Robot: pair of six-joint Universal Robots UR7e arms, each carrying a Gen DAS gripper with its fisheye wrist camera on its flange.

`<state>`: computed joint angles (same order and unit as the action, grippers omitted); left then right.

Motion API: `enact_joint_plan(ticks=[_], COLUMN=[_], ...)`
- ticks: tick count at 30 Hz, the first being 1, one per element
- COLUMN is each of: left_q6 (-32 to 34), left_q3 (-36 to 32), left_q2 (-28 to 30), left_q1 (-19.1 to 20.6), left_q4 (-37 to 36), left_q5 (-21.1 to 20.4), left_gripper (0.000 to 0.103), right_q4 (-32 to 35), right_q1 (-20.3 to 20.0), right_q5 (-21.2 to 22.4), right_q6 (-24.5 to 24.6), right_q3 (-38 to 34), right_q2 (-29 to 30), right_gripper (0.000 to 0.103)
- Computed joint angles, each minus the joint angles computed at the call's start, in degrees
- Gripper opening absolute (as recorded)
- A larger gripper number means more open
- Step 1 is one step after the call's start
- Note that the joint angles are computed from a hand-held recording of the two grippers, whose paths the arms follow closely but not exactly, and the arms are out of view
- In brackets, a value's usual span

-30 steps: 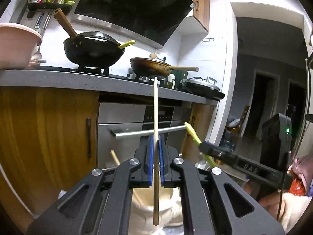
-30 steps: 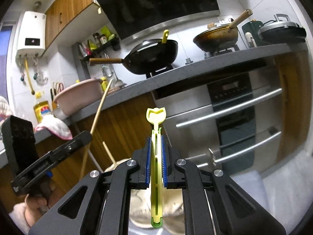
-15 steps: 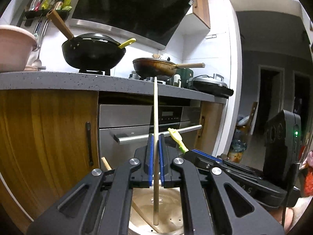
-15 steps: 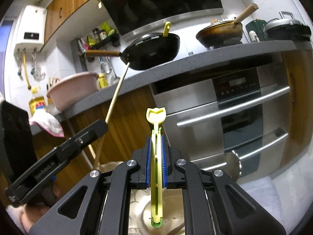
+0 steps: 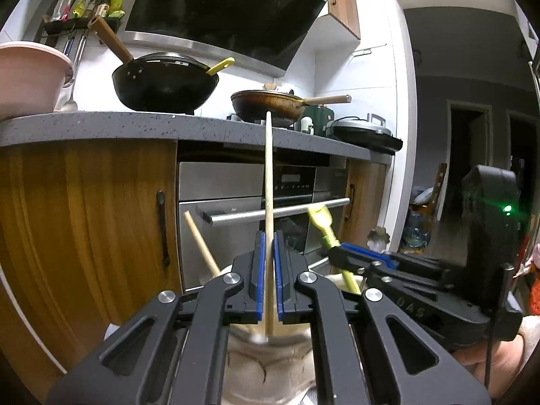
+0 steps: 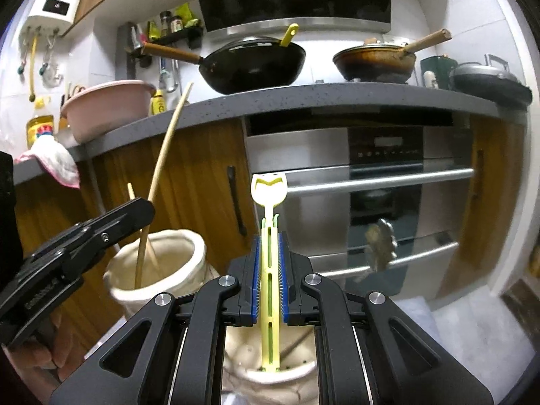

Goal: Organize utensils
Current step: 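Carry chopstick in left tool to larger cup while right tool carries yellow spoon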

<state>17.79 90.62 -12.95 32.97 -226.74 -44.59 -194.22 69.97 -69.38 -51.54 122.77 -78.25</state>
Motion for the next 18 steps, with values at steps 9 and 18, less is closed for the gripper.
enact_joint_plan(ticks=[9, 18], left_q6=[-0.1, -2.1], left_q3=[2.4, 4.8], left_q2=[0.6, -0.2], left_q1=[-1.8, -2.2], left_q4=[-1.1, -2.5], left_q5=[3.7, 4.9], left_gripper=[0.005, 0.005], right_q4=[1.0, 3.4], right_q1=[-2.4, -3.3], right_q5=[1.1, 1.2], right_q6=[0.8, -1.0], right_q3=[2.5, 3.6], right_q2=[-3.2, -4.5], right_gripper=[0.01, 0.01])
